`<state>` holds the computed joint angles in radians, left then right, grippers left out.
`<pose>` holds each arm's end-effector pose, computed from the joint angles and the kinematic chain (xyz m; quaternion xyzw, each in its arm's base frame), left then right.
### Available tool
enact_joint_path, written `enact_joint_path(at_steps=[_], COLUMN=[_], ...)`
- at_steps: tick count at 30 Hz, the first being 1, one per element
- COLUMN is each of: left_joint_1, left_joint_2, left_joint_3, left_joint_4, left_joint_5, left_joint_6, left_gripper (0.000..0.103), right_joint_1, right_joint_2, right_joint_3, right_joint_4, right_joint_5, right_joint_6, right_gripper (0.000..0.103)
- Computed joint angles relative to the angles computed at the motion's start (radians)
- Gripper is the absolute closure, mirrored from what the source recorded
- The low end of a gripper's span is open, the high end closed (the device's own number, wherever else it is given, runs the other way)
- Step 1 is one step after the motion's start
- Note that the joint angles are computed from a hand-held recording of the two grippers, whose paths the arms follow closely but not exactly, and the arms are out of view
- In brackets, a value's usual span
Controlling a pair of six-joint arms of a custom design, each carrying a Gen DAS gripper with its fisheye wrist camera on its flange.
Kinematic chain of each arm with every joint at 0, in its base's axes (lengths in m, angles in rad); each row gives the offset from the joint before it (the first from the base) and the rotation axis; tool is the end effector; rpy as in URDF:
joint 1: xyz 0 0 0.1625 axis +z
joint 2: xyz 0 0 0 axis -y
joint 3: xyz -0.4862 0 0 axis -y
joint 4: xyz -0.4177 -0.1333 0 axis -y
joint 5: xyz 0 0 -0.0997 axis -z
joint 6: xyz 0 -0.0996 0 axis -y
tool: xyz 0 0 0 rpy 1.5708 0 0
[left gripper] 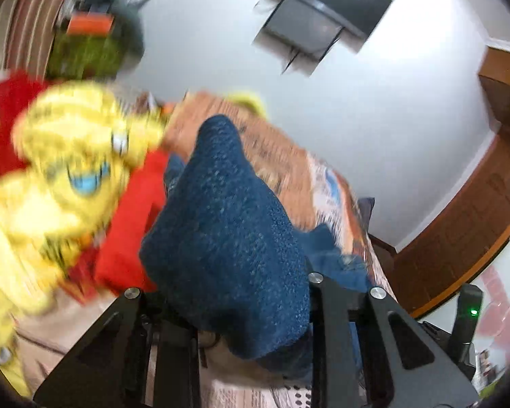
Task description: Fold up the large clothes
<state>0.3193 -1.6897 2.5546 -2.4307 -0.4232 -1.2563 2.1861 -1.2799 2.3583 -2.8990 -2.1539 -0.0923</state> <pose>-0.2266 -0.3110 0.2860 -0.0007 0.8398 -0.5151 0.1711 0.3262 -0.3255 0.2043 0.2957 -0.9039 0.1890 0.2447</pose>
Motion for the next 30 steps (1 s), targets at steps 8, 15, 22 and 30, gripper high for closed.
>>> enact_joint_path(at_steps=[8, 15, 22, 30], left_joint_1=[0.011, 0.035, 0.050, 0.073], left_joint_2=[-0.005, 0.050, 0.202, 0.534], left_joint_3=[-0.062, -0.056, -0.099, -0.226], left_joint_4=[0.201, 0.135, -0.150, -0.513], left_joint_5=[0.013, -0.008, -0.060, -0.230], left_joint_6=[0.012, 0.074, 0.290, 0.648], left_gripper=[0.079, 0.079, 0.079, 0.080], right_joint_1=[0.021, -0.015, -0.069, -0.154], right_joint_2=[0.156, 0.194, 0.037, -0.226], right_joint_3=[-0.043, -0.029, 0.020, 0.096], right_joint_4=[-0.009, 0.001, 0.001, 0.011], right_joint_5=[0.063, 0.095, 0.118, -0.027], right_joint_6=[-0.022, -0.043, -0.010, -0.017], right_gripper=[0.014, 0.014, 0.014, 0.014])
